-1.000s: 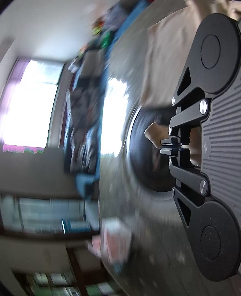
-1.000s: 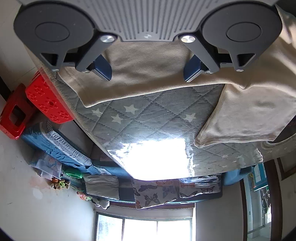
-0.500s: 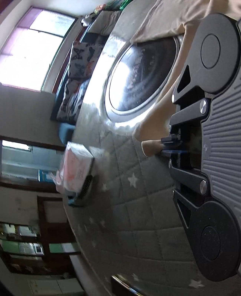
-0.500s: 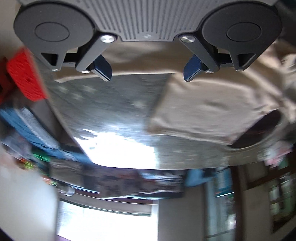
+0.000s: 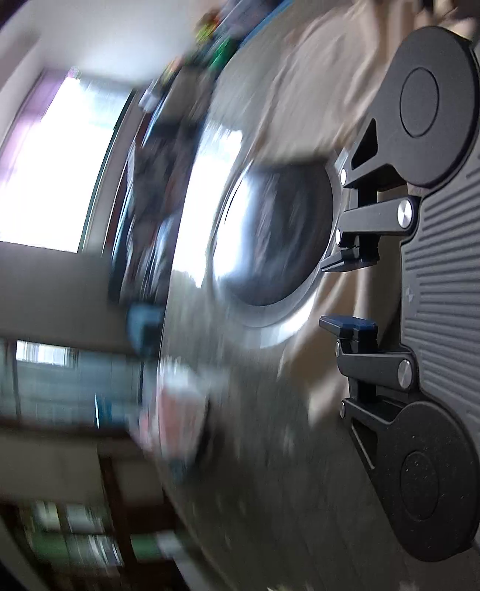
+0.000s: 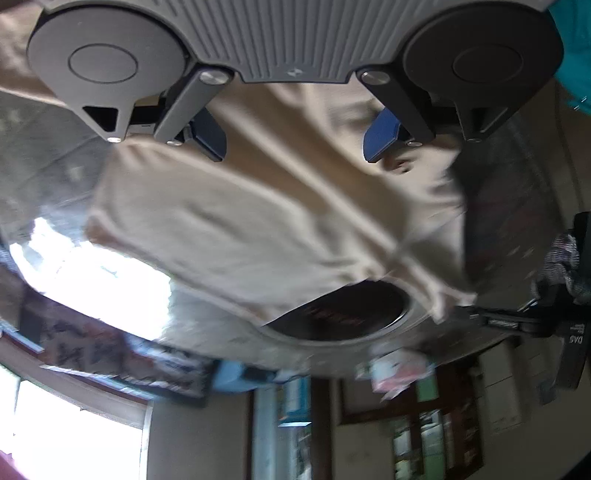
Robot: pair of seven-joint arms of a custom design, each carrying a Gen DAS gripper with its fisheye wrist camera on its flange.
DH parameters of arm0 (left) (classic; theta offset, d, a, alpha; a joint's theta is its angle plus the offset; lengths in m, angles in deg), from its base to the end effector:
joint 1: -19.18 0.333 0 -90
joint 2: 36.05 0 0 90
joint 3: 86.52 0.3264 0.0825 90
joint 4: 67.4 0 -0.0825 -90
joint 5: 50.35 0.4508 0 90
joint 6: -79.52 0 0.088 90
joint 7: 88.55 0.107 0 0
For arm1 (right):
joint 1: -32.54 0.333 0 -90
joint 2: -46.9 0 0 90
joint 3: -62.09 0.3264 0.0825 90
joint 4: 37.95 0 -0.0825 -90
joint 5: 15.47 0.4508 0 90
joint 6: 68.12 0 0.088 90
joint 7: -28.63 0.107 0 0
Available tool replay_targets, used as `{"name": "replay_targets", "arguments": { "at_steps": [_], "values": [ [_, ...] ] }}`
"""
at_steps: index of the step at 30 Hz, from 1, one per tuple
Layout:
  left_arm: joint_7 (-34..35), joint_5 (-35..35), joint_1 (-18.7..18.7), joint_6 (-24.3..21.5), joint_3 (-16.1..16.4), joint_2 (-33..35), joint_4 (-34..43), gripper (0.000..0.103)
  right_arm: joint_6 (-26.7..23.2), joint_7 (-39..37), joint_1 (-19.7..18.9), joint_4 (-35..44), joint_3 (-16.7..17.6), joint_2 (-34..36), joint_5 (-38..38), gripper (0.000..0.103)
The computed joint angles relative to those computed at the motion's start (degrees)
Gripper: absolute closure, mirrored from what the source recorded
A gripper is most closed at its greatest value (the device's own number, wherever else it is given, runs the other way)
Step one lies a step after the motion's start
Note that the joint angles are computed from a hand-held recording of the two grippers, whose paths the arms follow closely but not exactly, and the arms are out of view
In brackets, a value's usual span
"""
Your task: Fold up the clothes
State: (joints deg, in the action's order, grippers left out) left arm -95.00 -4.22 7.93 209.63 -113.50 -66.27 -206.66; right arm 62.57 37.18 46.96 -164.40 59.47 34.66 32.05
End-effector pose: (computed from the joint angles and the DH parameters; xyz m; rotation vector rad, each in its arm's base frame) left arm 0.3909 -0.2995 0.5025 -2.0136 1.0878 -0.6917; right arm 0.5588 0.1337 0.4893 -2.3438 0.4910 -0.1725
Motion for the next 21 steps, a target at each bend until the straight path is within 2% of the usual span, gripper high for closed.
{"name": "replay_targets", "arguments": {
  "at_steps": [4,6,9,12,15,20,21],
  "values": [
    [6.1,1.8,-2.0,11.7,1.1,3.1,1.1,0.075,-4.1,-1.4,-0.4,-1.0,-0.5,-1.6,-2.5,0.024],
    [9.8,2.0,-2.7,16.8,1.4,4.3,1.3,0.075,-4.4,-3.5,-0.6,-2.0,-1.0,-3.3,-3.2,0.025],
    [15.6,2.5,-2.9,21.7,0.8,5.5,1.5,0.071,-5.1,-5.3,-1.0,-3.0,-1.8,-5.1,-4.3,0.029],
    [22.1,3.0,-3.1,23.9,0.1,7.2,2.3,0.066,-5.0,-7.1,-1.0,-4.0,-2.1,-6.3,-5.7,0.035],
    [27.0,4.2,-3.1,23.6,-1.2,9.6,3.9,0.063,-4.8,-9.0,-0.8,-5.0,-2.4,-7.5,-6.9,0.043],
    [28.7,10.1,-3.1,21.9,-2.0,13.3,6.3,0.063,-2.9,-13.5,0.6,-6.8,-2.7,-8.5,-6.2,0.050],
    [28.3,11.5,-3.3,21.7,-1.9,13.9,6.6,0.063,-2.4,-14.5,0.9,-7.1,-2.7,-8.6,-5.9,0.055]
  ]
}}
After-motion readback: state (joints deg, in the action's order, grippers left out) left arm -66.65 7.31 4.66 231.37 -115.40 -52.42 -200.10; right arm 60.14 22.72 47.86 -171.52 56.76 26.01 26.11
